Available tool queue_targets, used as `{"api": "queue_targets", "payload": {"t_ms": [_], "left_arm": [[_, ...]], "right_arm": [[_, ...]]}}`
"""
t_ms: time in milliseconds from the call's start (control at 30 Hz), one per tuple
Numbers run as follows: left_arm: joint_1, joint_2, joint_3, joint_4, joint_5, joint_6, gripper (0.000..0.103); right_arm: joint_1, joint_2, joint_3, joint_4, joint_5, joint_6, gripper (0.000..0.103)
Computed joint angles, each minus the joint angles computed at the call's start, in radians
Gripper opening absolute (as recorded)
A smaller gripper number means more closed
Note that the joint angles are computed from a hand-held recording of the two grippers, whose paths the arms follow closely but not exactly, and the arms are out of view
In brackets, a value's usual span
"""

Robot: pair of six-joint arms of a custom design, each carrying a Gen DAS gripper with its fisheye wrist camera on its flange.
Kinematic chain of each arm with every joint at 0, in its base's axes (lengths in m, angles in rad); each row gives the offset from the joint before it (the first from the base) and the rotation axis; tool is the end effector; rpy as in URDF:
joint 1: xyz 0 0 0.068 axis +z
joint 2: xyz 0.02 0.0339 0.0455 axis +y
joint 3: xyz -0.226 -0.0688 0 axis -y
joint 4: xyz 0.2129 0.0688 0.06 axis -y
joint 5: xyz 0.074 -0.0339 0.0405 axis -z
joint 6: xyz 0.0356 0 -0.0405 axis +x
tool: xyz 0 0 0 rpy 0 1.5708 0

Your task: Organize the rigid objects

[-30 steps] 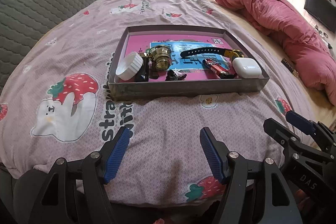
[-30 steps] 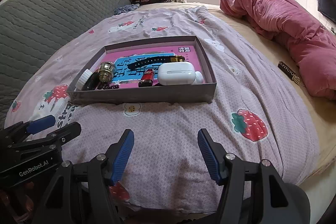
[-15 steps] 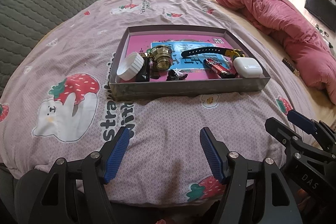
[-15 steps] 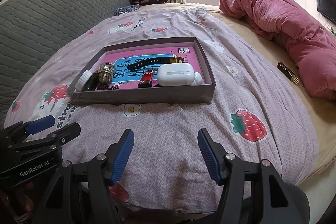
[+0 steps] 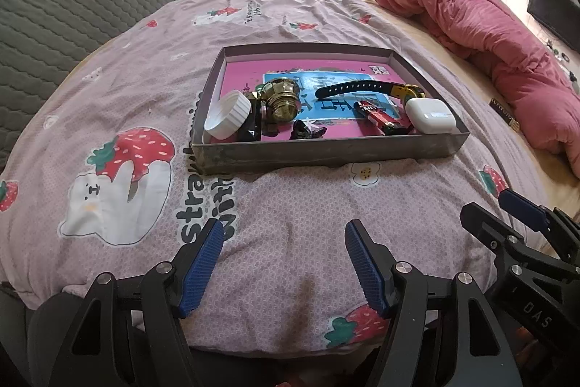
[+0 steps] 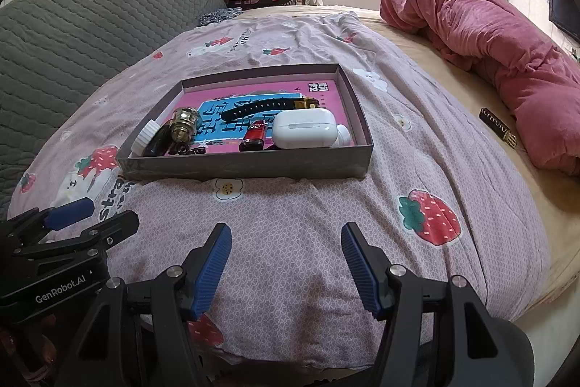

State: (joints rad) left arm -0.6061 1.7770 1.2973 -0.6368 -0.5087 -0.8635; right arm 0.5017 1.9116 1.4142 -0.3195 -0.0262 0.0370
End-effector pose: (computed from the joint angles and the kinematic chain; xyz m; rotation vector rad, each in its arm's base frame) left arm 0.2802 -0.1731 0.1953 -0.4644 2.4316 0.0937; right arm 0.3382 0.1866 0.1978 -0.5663 2.3389 0.2839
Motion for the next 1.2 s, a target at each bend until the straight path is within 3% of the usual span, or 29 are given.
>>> {"api": "queue_targets", "payload": {"t_ms": [1200], "left_arm": [[-0.006,0.029,0.034,-0.044,-0.025,-0.011,0.071]], "right_arm": [[-0.01,-0.001,-0.003,0.008,-0.009,-0.005,0.062]]}}
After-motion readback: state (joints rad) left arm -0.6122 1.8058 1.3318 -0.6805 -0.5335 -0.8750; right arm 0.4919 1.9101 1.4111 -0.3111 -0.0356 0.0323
